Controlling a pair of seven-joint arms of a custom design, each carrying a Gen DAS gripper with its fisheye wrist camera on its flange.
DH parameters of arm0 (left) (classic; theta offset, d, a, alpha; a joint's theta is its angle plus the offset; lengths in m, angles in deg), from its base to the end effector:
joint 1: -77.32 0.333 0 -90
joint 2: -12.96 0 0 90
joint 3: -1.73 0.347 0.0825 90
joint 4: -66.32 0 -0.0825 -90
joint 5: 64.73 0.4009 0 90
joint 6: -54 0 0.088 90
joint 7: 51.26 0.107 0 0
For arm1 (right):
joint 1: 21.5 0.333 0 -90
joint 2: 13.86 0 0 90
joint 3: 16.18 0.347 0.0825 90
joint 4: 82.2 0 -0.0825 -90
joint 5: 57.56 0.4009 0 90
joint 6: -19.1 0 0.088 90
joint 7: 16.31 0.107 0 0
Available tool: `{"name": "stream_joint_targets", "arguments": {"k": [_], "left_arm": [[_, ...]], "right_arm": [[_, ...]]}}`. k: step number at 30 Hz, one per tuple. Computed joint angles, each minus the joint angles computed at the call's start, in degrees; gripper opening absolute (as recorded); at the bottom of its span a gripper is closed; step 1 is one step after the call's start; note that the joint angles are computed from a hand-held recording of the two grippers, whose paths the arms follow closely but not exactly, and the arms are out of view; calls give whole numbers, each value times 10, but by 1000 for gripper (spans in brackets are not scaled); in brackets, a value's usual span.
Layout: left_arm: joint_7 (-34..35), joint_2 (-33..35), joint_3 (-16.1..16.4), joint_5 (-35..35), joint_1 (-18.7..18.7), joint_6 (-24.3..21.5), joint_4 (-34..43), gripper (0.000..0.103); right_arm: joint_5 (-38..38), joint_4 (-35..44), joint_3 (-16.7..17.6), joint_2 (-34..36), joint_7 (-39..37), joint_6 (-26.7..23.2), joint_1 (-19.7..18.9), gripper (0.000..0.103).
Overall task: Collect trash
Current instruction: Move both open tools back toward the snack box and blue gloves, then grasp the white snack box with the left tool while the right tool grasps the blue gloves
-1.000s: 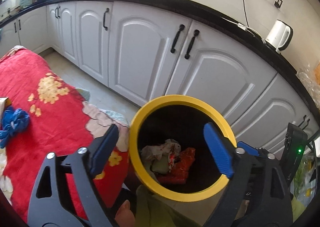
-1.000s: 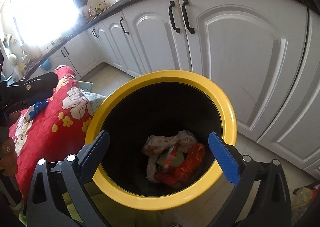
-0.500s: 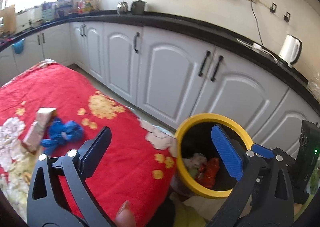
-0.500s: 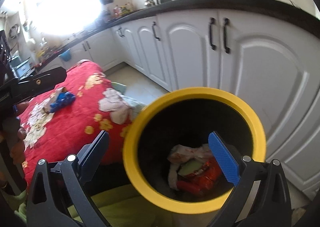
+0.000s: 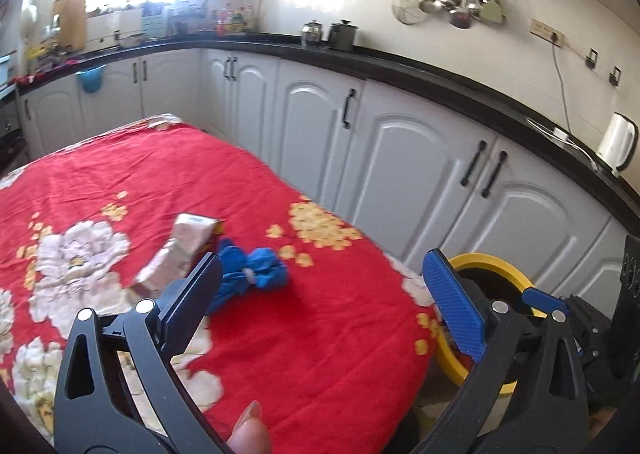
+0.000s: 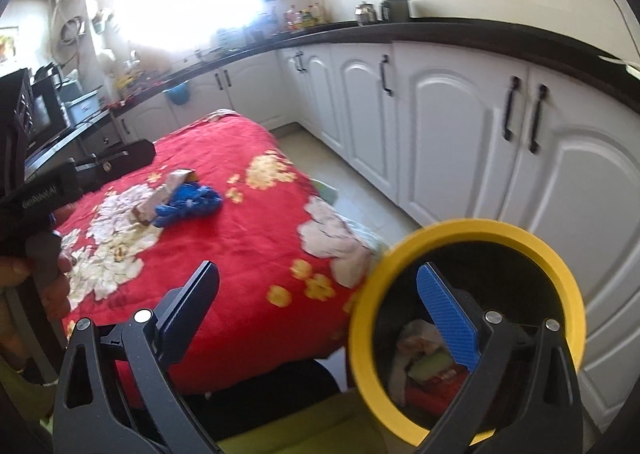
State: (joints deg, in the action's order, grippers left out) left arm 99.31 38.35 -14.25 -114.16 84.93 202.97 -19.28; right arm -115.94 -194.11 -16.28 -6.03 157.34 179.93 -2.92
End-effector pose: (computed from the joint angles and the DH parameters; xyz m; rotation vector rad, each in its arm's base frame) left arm 0.7561 -0.0539 0.5161 -1.2646 2.1900 -1.2689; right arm 0.5972 0.2427 0.4957 -1.4129 1.8702 -0.7234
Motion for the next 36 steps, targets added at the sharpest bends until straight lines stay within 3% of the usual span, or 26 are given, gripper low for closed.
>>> {"name": "stream_joint_targets", "arguments": {"k": [8, 15, 19, 22, 26, 29, 34, 36], "left_arm": [[-31, 28, 13, 19, 14, 13, 33, 92], [-107, 73, 29, 70, 24, 19, 90, 92], [-153, 103, 33, 108, 33, -2, 130, 91], [-179, 124, 33, 131, 39, -23, 159, 83], [-207, 164, 32, 163, 44, -75, 218, 78], [-226, 194, 31, 184, 43, -112, 263, 70], [-248, 247, 28, 217, 37, -170, 345, 68], [-257, 272, 28, 231, 31, -192, 385, 67]], "right_arm": [[57, 91, -3, 70, -77, 6, 16, 96], [145, 178, -13, 141, -185, 2, 31, 96], [224, 246, 2, 195, -274, -1, 20, 96], [289, 297, 21, 235, -341, -15, 7, 96], [374, 379, 54, 296, -428, -44, -12, 85], [421, 446, 64, 340, -471, -76, -12, 78], [484, 558, 63, 410, -525, -135, -6, 63], [511, 587, 68, 430, -548, -148, -8, 42]]}}
